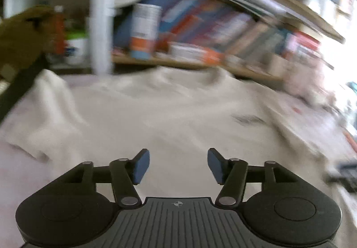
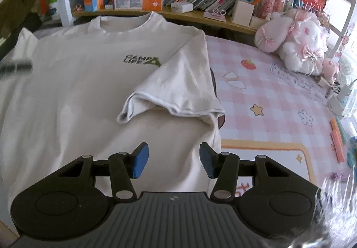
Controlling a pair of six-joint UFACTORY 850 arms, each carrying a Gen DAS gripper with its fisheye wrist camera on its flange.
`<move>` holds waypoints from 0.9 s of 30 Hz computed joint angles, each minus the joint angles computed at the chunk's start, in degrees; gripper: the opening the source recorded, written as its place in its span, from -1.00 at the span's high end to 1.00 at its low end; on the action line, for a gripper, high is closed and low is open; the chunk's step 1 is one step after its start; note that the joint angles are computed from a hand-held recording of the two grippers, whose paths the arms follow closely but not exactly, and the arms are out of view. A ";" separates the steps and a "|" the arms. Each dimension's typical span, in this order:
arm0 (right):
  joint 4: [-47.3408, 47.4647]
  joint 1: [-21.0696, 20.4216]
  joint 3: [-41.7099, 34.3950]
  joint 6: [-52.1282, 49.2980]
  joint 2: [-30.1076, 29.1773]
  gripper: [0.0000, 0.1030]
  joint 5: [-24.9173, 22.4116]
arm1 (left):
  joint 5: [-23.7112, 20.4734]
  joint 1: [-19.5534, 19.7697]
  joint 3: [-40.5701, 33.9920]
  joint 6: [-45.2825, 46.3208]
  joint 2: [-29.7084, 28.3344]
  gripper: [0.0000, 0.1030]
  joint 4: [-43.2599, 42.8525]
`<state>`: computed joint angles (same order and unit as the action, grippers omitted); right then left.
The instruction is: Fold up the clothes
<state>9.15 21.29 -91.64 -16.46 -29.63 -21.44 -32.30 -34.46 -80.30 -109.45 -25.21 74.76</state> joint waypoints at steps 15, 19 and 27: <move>30.81 -7.29 -12.06 -27.02 -9.49 0.06 -8.88 | -12.84 -8.28 -16.88 17.24 -12.49 -0.45 -21.63; 34.67 -10.25 -20.24 -18.55 -15.30 0.06 -17.44 | -19.01 -9.72 -20.95 19.55 -15.21 -0.46 -22.78; 35.84 -12.25 -36.09 -7.69 -25.52 0.91 -28.82 | -24.90 -10.17 -26.46 20.84 -18.36 -0.53 -25.95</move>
<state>44.99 9.04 -127.73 -24.15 -55.15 -50.26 -57.19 -44.62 -106.76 -88.61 -43.57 48.82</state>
